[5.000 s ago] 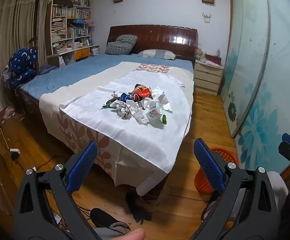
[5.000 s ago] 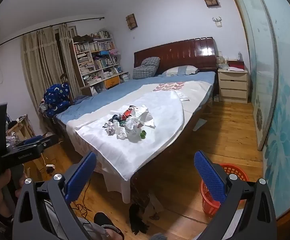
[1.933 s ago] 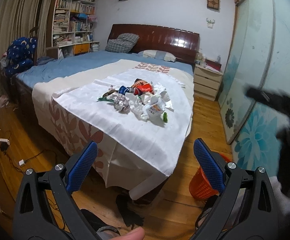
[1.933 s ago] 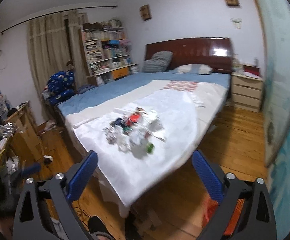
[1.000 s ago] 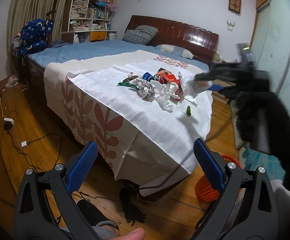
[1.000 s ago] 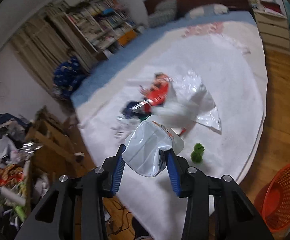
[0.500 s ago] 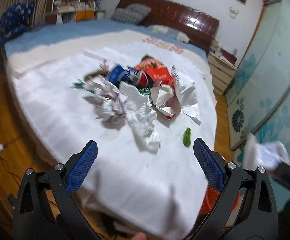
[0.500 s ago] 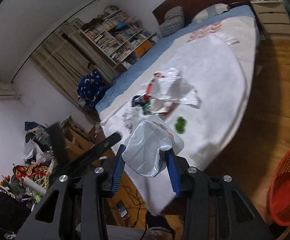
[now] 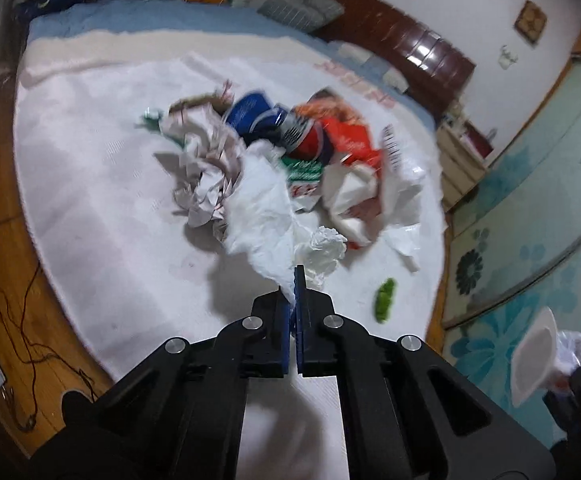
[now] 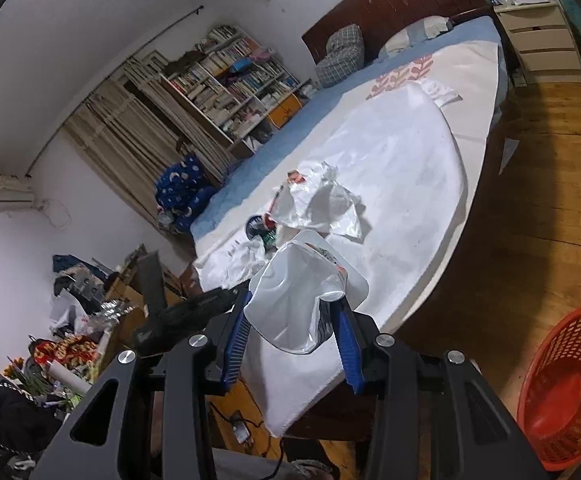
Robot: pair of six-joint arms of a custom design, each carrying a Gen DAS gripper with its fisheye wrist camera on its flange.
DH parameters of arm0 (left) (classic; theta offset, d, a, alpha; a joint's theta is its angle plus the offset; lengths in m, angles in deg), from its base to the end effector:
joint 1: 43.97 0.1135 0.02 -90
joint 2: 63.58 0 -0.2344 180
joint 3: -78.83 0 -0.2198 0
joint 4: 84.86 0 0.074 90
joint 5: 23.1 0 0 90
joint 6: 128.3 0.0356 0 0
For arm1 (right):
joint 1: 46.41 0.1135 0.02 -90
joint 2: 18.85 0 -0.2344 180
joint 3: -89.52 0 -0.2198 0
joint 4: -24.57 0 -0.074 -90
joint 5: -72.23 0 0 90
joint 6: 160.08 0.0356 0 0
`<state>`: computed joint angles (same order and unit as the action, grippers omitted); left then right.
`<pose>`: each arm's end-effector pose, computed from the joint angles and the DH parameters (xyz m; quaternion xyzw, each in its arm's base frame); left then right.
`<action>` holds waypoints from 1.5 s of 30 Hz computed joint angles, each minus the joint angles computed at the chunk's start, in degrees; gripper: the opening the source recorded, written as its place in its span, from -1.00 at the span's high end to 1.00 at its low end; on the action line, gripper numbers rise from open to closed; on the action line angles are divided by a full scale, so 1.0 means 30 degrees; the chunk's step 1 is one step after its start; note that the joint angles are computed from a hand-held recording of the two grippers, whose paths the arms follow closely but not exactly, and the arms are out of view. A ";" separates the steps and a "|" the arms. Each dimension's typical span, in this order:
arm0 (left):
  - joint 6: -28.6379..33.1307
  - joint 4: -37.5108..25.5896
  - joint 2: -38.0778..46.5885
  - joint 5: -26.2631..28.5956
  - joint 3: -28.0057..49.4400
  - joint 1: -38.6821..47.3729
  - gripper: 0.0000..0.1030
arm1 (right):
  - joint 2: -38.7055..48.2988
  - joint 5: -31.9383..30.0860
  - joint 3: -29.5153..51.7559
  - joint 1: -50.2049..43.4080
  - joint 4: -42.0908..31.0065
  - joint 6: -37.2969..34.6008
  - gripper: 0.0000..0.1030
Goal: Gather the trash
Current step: 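Carry both items to the red basket and open both grippers over it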
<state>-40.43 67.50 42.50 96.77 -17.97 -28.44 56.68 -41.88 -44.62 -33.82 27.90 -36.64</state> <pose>0.3459 0.0777 0.1723 -0.0536 0.9120 -0.2028 0.3524 0.2387 0.0682 0.1844 0.0420 0.8371 0.3650 0.4053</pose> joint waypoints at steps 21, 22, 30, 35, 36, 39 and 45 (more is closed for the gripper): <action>-0.0362 -0.3983 -1.6042 0.1914 -0.4515 -0.5829 0.96 | -1.6116 -0.9172 -0.0061 -2.1603 -2.0281 -1.2740 0.20; -0.0731 -0.3315 -1.5470 0.0639 -0.4670 -0.8159 0.96 | -1.4855 -0.9582 -0.0128 -2.2776 -2.0795 -1.4249 0.20; -0.1451 0.1522 0.0114 -0.4141 -0.1216 -1.7802 0.97 | -0.4153 -0.3981 -0.1099 -2.1751 -1.5123 -1.6089 0.20; -0.1606 0.0650 0.6692 -0.4220 0.3332 -1.9136 0.97 | 0.1633 -0.2044 -0.0015 -2.0438 -1.2369 -1.4800 0.19; -0.1698 0.0363 0.7686 -0.4083 0.4282 -1.9178 0.97 | 0.2098 -0.1905 0.0111 -2.0338 -1.1993 -1.4696 0.19; -0.1712 -0.0537 0.8753 -0.3694 0.5727 -1.9347 0.96 | 0.2754 -0.1408 0.0496 -1.9580 -1.1200 -1.4168 0.17; -0.1943 -0.0187 0.8073 -0.3465 0.5390 -1.8874 -0.32 | 0.3093 -0.1180 0.1216 -1.8951 -1.1457 -1.3369 0.09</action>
